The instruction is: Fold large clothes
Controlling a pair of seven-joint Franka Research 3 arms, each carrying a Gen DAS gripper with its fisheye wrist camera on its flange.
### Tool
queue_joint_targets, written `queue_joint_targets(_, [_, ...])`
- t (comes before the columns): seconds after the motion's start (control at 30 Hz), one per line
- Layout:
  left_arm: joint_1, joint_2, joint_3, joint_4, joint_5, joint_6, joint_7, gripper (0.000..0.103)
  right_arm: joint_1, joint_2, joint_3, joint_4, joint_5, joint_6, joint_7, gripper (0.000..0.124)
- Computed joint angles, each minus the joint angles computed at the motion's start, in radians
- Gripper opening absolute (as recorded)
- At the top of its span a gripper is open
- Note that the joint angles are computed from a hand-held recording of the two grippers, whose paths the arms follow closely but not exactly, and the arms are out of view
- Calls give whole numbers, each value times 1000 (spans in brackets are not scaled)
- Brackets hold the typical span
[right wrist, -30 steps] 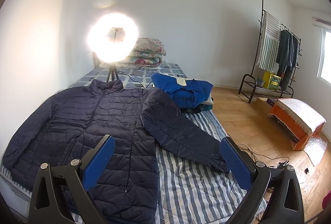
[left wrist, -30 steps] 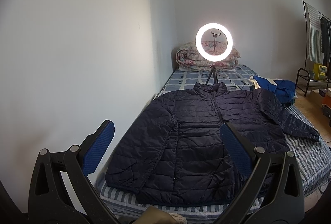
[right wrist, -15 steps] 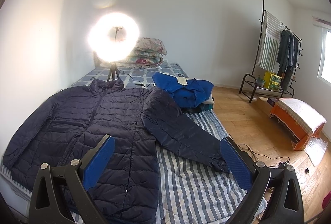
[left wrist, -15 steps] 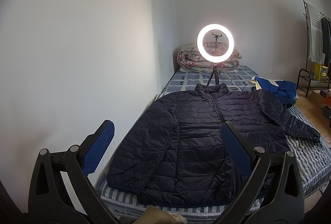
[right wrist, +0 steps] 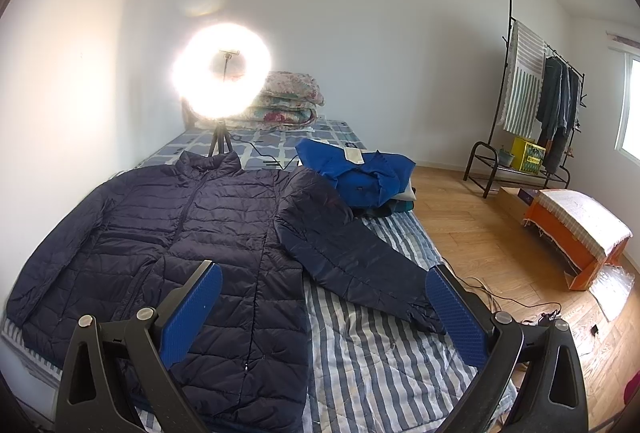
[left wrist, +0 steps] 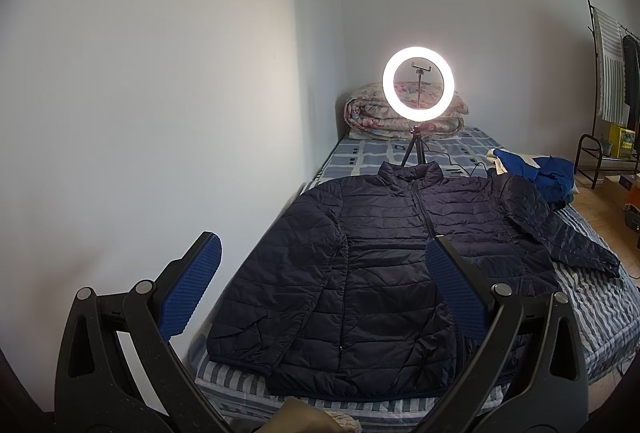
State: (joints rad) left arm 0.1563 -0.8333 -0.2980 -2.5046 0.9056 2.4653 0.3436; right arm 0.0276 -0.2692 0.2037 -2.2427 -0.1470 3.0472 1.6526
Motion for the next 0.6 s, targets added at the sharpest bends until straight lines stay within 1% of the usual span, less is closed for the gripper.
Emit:
queue_joint_targets(0.27, [0,0,3,-1,2,3,1,103,11,4,-10,1,10,3,-10,103])
queue_joint_targets(0.6, [0,-4,3,-6,4,4,-1,103,10,6,-5,-1,10,9,-13,103])
